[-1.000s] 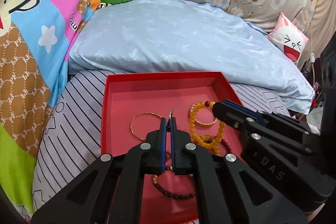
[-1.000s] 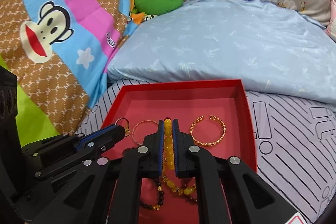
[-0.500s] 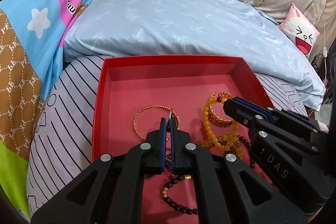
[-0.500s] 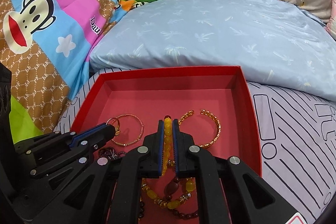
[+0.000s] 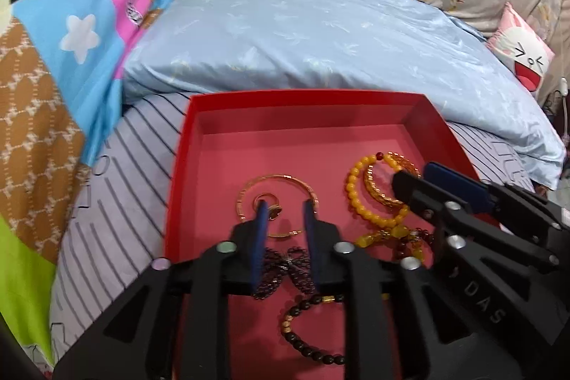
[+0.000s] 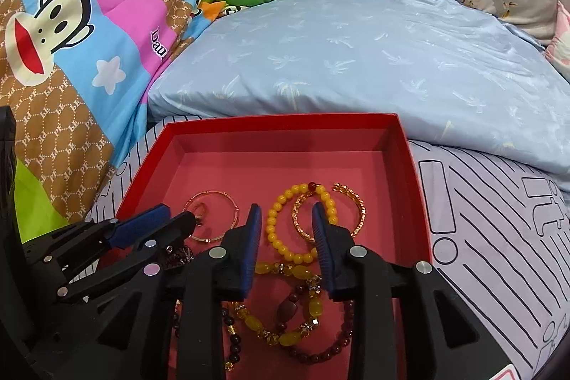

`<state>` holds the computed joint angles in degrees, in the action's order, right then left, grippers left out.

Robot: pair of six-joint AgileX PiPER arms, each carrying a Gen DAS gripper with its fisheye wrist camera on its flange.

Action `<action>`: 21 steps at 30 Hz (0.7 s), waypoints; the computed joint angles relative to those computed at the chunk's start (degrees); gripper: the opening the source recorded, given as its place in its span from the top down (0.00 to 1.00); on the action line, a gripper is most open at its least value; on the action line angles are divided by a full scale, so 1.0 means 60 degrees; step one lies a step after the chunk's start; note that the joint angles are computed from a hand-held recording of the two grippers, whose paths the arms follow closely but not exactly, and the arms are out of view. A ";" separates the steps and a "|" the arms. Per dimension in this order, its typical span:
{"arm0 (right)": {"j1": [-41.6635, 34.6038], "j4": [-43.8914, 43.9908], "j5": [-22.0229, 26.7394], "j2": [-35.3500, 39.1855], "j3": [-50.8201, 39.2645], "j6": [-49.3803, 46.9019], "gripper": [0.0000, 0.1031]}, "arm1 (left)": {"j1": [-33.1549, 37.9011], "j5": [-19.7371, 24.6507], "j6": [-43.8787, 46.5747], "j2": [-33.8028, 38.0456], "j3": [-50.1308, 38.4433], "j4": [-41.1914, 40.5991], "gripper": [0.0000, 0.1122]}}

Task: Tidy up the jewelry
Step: 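Open both tools inside the tray and lift them out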

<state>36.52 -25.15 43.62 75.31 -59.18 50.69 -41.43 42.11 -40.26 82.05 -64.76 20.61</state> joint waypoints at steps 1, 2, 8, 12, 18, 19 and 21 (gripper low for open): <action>0.0038 -0.0042 0.0054 -0.0070 0.0018 0.0048 0.72 | -0.0040 0.0047 -0.0066 -0.0040 0.0011 0.0073 0.76; 0.0050 -0.0056 0.0087 -0.0120 0.0030 0.0061 0.71 | -0.0073 0.0107 -0.0127 -0.0060 0.0007 0.0123 0.74; 0.0721 -0.0641 0.0789 -0.0571 -0.0008 0.0620 0.70 | -0.0375 0.0457 -0.0440 -0.0487 0.0119 0.0420 0.72; 0.1380 -0.0996 0.1379 -0.1088 0.0004 0.1122 0.70 | -0.0770 0.0881 -0.0770 -0.0966 0.0161 0.0705 0.72; 0.2902 -0.1716 0.2611 -0.1841 0.0016 0.2219 0.66 | -0.1612 0.1710 -0.1334 -0.1896 0.0263 0.1090 0.68; 0.3421 -0.1953 0.3009 -0.2054 0.0083 0.2596 0.65 | -0.1789 0.1861 -0.1466 -0.2040 0.0298 0.1172 0.66; 0.4268 -0.2339 0.3620 -0.2264 0.0204 0.3218 0.63 | -0.2186 0.2147 -0.1799 -0.2389 0.0468 0.1393 0.63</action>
<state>62.13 -39.19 65.34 61.73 -57.96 70.01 -54.55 54.99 -51.05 67.71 -61.94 28.97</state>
